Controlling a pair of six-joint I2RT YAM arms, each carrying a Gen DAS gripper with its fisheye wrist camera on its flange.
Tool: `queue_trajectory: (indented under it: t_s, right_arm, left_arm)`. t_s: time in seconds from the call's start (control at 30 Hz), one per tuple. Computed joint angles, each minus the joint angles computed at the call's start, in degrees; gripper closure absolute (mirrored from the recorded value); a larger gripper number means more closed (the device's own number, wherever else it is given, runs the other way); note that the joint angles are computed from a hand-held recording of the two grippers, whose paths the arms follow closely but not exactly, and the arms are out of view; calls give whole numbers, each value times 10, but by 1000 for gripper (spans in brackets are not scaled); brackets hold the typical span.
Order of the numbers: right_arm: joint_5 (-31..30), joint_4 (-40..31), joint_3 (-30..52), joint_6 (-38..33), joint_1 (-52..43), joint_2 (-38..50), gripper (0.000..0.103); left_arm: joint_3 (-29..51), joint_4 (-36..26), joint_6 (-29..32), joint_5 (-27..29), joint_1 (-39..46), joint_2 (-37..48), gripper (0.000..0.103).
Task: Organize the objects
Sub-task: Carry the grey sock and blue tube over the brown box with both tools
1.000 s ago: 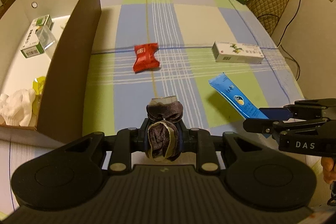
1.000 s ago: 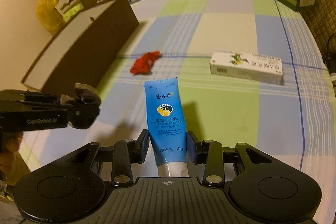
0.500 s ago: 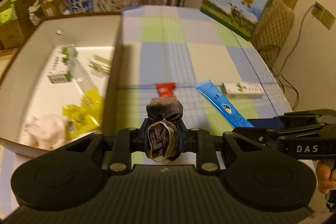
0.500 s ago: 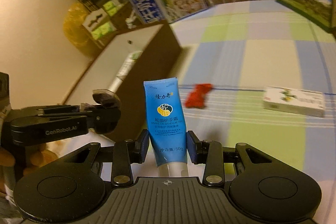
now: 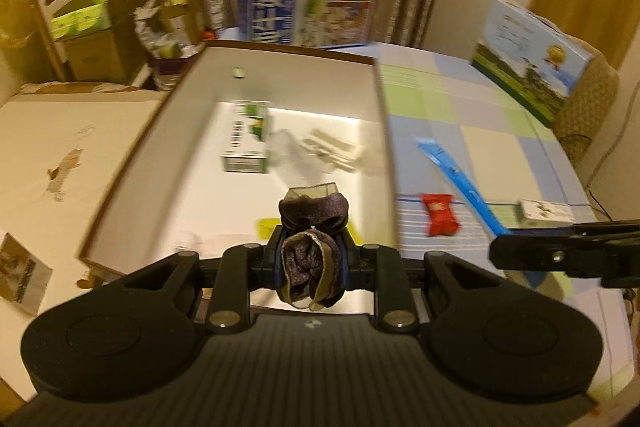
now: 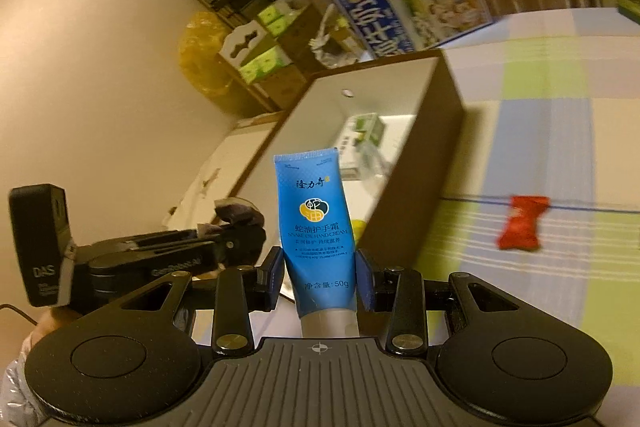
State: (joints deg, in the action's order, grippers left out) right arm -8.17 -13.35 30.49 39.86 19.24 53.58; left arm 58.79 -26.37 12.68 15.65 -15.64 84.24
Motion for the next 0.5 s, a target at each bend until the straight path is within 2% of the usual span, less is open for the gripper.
queue_trajectory:
  t_s: [0.23, 0.5]
  right_arm:
    - [34, 79, 55, 23, 42, 140, 68]
    - [55, 107, 129, 33, 48, 272, 68]
  left_arm:
    - [67, -12, 51, 17, 59, 71, 82]
    - [175, -33, 88, 15, 76, 184, 82]
